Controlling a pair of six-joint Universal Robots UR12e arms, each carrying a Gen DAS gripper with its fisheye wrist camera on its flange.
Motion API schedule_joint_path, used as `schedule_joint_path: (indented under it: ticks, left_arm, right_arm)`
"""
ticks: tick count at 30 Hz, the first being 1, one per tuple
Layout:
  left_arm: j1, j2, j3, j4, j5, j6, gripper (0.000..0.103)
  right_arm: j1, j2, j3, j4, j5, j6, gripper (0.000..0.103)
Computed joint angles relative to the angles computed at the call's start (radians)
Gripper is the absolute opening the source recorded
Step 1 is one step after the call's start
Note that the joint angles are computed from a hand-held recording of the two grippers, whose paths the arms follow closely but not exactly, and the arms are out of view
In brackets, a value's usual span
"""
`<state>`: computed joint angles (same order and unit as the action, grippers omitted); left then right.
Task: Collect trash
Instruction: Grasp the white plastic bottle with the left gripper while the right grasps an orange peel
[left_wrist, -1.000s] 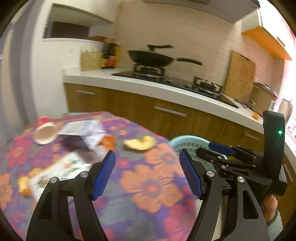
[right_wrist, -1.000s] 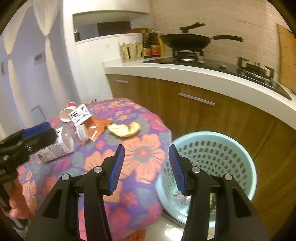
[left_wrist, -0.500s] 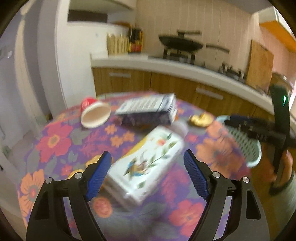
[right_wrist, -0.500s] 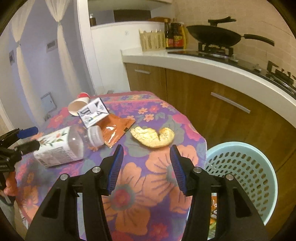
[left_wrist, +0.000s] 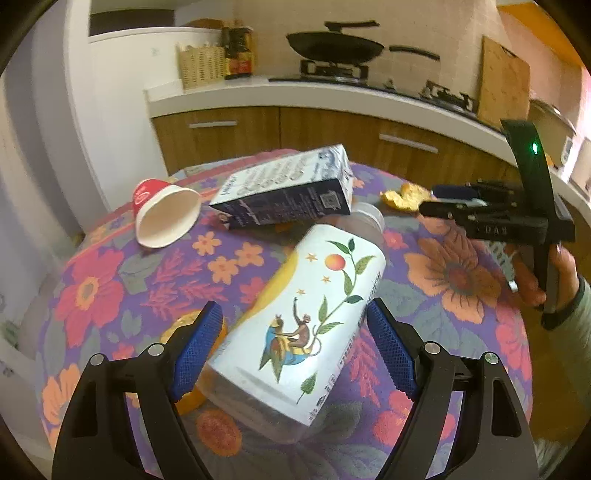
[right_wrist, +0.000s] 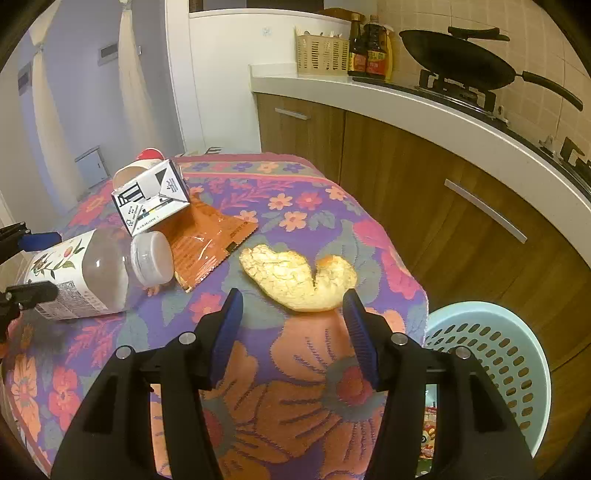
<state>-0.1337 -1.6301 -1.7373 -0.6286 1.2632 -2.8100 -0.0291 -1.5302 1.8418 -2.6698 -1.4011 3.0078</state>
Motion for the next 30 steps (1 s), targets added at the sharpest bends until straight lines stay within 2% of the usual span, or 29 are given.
schedule_joint_path:
  ticks: [5, 10, 12, 15, 17, 18, 21, 22, 23, 25, 28, 30]
  left_arm:
    - [-0.027, -0.002, 0.019, -0.057, 0.035, 0.031, 0.074]
    - [-0.066, -0.007, 0.056, -0.151, 0.076, 0.044, 0.074]
    - [-0.085, -0.011, 0.061, -0.150, 0.102, 0.056, 0.074]
    - [-0.120, -0.026, 0.061, -0.113, 0.192, 0.064, 0.074]
    - [-0.135, -0.040, 0.064, -0.097, 0.255, 0.039, 0.070]
    - [-0.140, -0.045, 0.064, -0.086, 0.279, 0.028, 0.065]
    - [-0.127, -0.040, 0.056, -0.077, 0.238, -0.011, 0.063]
    - [-0.128, -0.038, 0.054, -0.073, 0.238, -0.016, 0.063]
    - [-0.128, -0.034, 0.047, -0.061, 0.235, -0.020, 0.062]
    - [-0.130, -0.027, 0.037, -0.051, 0.222, -0.033, 0.060]
    - [-0.132, -0.018, 0.026, -0.036, 0.204, -0.050, 0.059]
    - [-0.135, -0.014, 0.020, -0.029, 0.196, -0.057, 0.059]
  right_arm:
    - [-0.009, 0.008, -0.008, 0.002, -0.005, 0.005, 0.055]
    - [-0.039, 0.012, -0.015, 0.007, 0.057, 0.062, 0.056]
    - [-0.046, 0.022, -0.029, 0.027, 0.063, 0.084, 0.056]
    - [-0.046, 0.042, -0.055, 0.065, 0.047, 0.088, 0.056]
    - [-0.049, 0.053, -0.069, 0.096, 0.059, 0.090, 0.056]
    - [-0.049, 0.059, -0.076, 0.113, 0.060, 0.092, 0.056]
    - [-0.041, 0.067, -0.083, 0.116, 0.036, 0.082, 0.055]
    - [-0.035, 0.068, -0.084, 0.115, 0.016, 0.077, 0.051]
    - [-0.030, 0.068, -0.084, 0.113, 0.002, 0.069, 0.034]
    - [-0.027, 0.064, -0.078, 0.110, 0.012, 0.052, 0.020]
    - [-0.028, 0.053, -0.061, 0.091, 0.029, 0.058, 0.009]
    - [-0.026, 0.038, -0.038, 0.051, 0.029, 0.057, 0.006]
